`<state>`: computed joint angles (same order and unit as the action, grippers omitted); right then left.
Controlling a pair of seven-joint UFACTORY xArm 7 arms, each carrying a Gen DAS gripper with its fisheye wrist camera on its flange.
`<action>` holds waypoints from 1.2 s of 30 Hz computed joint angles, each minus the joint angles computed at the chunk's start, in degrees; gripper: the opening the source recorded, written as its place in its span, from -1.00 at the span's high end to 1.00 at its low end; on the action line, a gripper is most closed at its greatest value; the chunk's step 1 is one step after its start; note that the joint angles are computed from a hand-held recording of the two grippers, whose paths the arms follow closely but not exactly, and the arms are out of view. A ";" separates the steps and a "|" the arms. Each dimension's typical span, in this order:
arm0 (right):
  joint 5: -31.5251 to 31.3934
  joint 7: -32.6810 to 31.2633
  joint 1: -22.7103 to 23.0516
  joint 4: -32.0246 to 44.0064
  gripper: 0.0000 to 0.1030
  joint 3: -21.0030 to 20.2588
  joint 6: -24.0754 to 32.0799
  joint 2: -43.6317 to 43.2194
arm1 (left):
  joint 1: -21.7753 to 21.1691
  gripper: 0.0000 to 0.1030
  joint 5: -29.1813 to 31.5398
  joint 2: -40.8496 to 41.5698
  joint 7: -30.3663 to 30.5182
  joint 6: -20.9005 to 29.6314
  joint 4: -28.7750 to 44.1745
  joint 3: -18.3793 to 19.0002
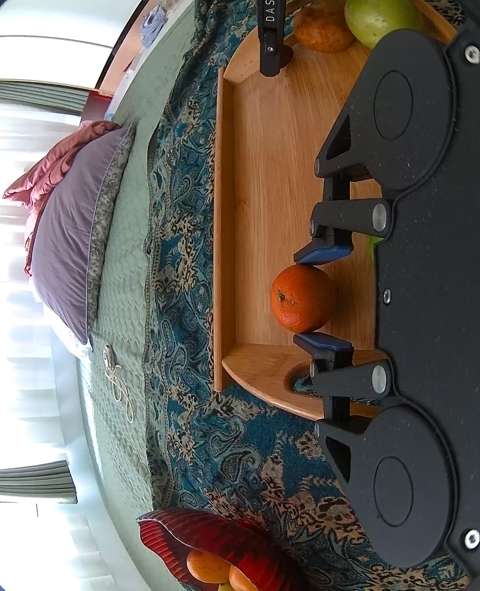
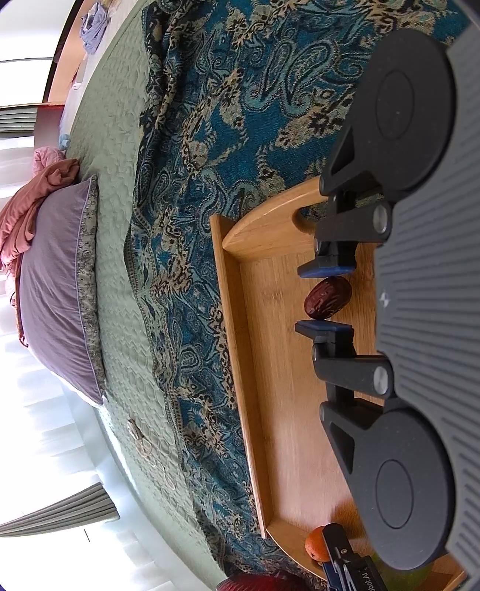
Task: Organize fruits
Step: 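Carry the tangerine with the left gripper while the right gripper carries the date over the tray, then open both grippers to drop the tangerine and date onto the tray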
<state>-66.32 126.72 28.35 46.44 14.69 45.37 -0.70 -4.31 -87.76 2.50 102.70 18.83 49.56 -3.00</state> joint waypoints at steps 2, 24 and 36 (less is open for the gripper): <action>0.32 -0.26 -0.03 0.02 0.44 -0.08 -0.06 0.15 | 0.01 0.28 0.27 0.37 -0.38 -0.15 0.25 -0.02; -1.91 1.43 1.09 -1.42 -0.07 2.14 3.10 -3.02 | 0.74 -0.36 -3.74 -6.09 4.61 3.03 -3.58 1.56; -5.04 4.00 6.22 -3.48 -0.53 8.96 13.32 -8.32 | 2.27 -0.67 1.42 -20.00 3.17 11.77 -14.51 6.69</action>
